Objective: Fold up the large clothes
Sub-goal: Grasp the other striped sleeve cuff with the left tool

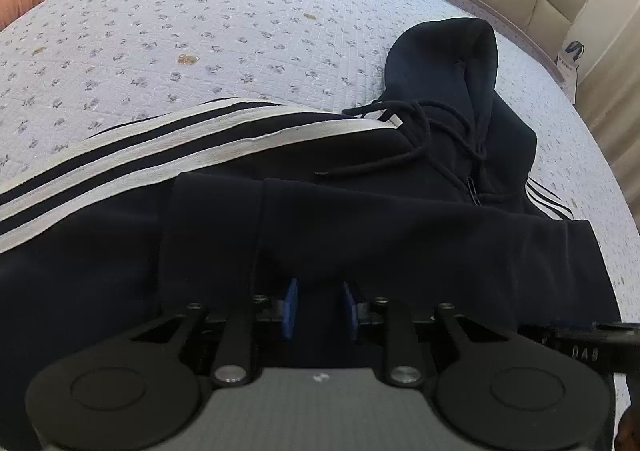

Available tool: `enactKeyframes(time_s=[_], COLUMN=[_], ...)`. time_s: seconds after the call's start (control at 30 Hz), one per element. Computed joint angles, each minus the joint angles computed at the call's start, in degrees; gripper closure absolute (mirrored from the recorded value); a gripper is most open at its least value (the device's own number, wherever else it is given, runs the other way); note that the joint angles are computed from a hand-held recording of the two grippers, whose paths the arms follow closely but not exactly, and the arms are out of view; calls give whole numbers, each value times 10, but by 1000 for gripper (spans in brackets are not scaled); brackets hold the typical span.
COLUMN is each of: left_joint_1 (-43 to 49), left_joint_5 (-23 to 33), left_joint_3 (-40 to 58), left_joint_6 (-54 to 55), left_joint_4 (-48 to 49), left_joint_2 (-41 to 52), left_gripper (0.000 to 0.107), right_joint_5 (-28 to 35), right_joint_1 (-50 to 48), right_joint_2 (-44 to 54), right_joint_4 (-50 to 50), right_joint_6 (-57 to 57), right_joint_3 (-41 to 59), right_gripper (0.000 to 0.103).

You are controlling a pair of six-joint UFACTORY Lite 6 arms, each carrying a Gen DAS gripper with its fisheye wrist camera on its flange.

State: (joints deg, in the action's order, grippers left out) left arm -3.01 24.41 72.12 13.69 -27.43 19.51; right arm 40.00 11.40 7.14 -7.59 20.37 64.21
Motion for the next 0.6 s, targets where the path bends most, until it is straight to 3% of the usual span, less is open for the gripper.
enactKeyframes(time_s=[0.1, 0.3, 0.43, 0.6], left_joint_1=[10, 123, 306, 571], left_joint_5=[30, 99, 160, 167], left_joint_3=[6, -86, -125, -94], left_joint_6=[-44, -31, -33, -59], left_joint_4=[39, 73, 92, 172], left_joint_2=[-23, -209, -284, -246], left_gripper=[81, 74, 55, 38], right_joint_5=[33, 89, 109, 152], right_joint_1=[-7, -12, 17, 73], right_joint_2=[24, 25, -2, -10], right_joint_4=[19, 40, 18, 32], right_joint_6=[-1, -5, 27, 39], right_joint_3=[40, 87, 83, 95], right_gripper=[45, 43, 35, 29])
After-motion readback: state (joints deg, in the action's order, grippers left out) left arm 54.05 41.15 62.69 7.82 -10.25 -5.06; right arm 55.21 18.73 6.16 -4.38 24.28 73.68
